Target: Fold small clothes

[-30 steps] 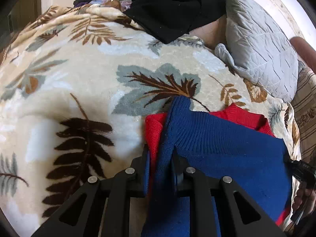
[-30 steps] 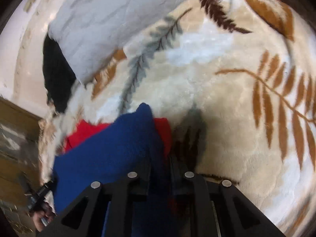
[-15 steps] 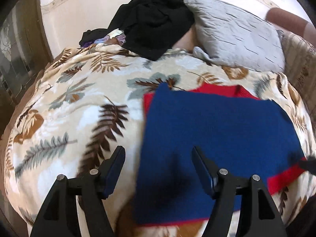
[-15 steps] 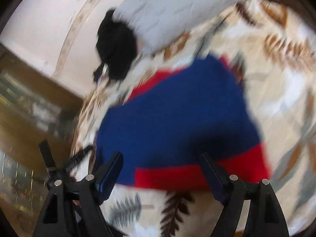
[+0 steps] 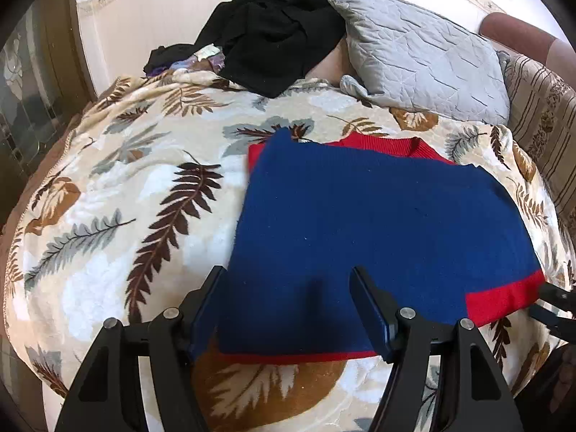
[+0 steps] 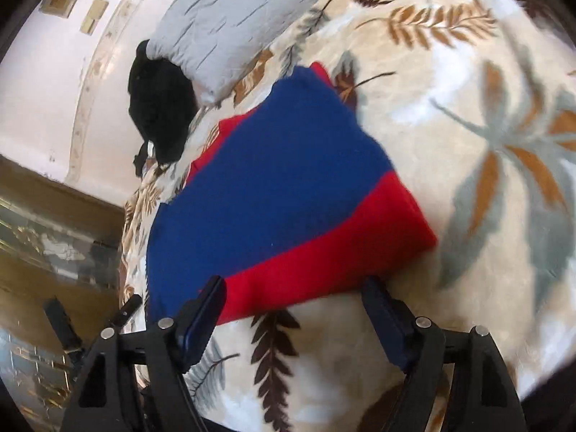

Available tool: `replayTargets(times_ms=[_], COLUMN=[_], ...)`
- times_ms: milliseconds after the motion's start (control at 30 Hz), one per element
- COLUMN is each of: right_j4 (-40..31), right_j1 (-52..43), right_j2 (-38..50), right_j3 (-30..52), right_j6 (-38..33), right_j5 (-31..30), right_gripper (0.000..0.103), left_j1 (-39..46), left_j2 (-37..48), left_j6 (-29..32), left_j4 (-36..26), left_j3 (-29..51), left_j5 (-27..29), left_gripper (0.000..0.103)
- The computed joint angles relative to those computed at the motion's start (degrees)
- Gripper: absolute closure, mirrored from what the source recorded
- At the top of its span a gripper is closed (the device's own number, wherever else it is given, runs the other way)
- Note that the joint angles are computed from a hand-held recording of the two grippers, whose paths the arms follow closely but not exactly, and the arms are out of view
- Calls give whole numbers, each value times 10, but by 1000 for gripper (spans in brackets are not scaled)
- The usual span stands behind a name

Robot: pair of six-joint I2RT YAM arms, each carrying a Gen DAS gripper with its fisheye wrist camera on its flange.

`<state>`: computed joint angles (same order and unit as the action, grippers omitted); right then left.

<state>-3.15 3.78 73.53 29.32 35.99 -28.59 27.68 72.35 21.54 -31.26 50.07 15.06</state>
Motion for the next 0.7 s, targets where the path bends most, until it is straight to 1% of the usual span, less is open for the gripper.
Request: replayTargets(times_ms=[67,133,167,233,333,433,467,500,533,567,600,633,667,700], right_j4=[16,35,65,101,146,227,212,175,132,92,68,41,4,-5], right_j1=[3,-2,-13,-35,-65,-85,-80,-69,-59,-45,-37,-23,-18,-23], right_j2=[-10,21,32,41,65,120,131,135,143,131,104,58,12,-6], right_j3=[-20,-27,-41,-50,-49,-46,-26,-2,22,35,33,27,24,14], right_j6=[18,29,45,76,109,158,142,117,92,66,48,30,9,-1], right_j5=[-22,-46,-58,-76,-70,-79,-71,-54,-45,-20,4,39,61,72], right_gripper=[22,22,22,22,22,22,24,52,94,93,94,94,94,94], left_j1=[-3,-9,-15,-26,-47,-80,-91,-102,-115,-126,-132,-132,-130,-130], left_j2=[3,6,5,2,2,18,24,29,37,43,43,35,25,19], left_j6=[-6,-12,-13,-14,-30,-69,-79,-88,-95,-99,-100,-101,-102,-104], left_j4=[-1,-4,-3,-1,7,17,22,27,32,33,32,35,42,50], left_j3=[1,1,-1,-7,-16,-17,-18,-19,-19,-18,-18,-21,-26,-31], left_j5=[-5,-8,-11,-17,-27,-43,-48,-56,-69,-79,-83,-80,-75,-73], left_gripper=[32,32,32,32,32,32,32,32,32,32,32,32,32,32])
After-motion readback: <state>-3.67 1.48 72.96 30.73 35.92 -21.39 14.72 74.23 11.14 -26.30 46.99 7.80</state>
